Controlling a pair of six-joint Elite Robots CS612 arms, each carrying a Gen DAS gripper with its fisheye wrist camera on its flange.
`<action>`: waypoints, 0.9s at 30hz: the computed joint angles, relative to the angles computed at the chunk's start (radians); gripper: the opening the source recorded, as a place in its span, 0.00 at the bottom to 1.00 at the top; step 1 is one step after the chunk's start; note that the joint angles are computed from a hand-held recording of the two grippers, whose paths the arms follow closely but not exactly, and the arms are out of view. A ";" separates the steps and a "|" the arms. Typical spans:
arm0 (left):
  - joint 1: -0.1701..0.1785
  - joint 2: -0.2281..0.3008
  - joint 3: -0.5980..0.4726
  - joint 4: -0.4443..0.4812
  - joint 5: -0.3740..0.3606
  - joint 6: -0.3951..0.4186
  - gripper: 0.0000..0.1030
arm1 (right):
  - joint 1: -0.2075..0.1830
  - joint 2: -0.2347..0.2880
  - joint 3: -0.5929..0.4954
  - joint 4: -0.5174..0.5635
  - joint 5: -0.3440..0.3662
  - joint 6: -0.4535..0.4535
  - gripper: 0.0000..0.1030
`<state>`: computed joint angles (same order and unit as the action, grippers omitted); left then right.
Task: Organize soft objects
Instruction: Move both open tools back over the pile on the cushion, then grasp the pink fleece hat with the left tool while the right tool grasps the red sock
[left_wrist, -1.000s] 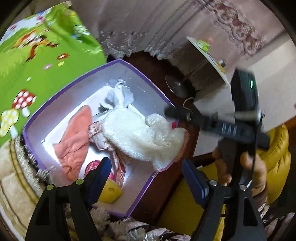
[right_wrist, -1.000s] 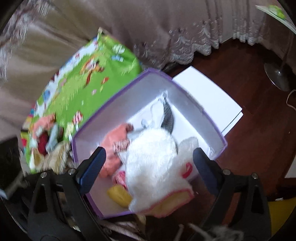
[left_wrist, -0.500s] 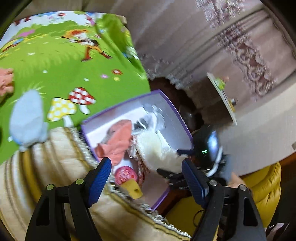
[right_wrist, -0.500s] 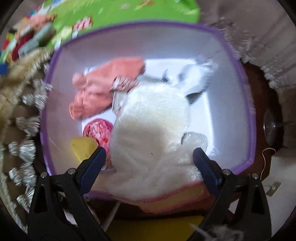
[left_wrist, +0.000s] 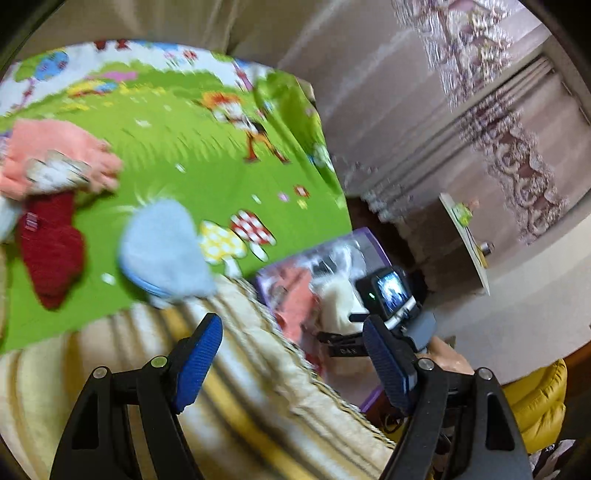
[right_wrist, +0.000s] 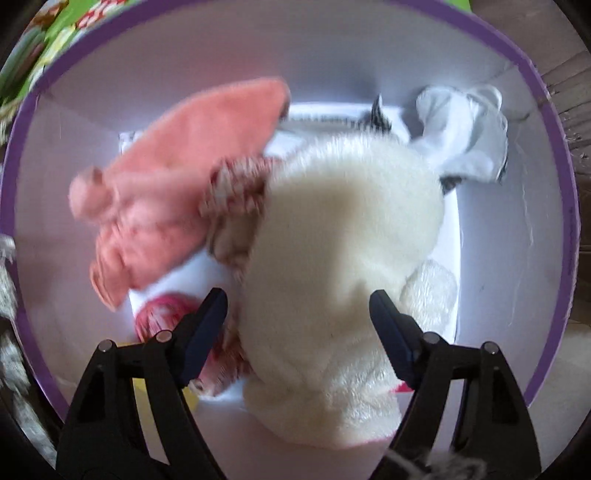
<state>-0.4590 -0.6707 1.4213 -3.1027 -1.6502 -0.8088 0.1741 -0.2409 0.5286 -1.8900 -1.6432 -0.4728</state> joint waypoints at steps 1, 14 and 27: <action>0.003 -0.012 0.021 -0.018 0.026 -0.006 0.77 | 0.000 -0.007 0.012 -0.022 0.006 0.004 0.80; 0.077 -0.105 0.249 -0.187 0.297 -0.259 0.77 | -0.004 -0.135 0.171 -0.369 0.159 0.109 0.84; 0.141 -0.074 0.216 -0.199 0.251 -0.267 0.75 | 0.104 -0.089 0.060 -0.427 0.340 0.063 0.88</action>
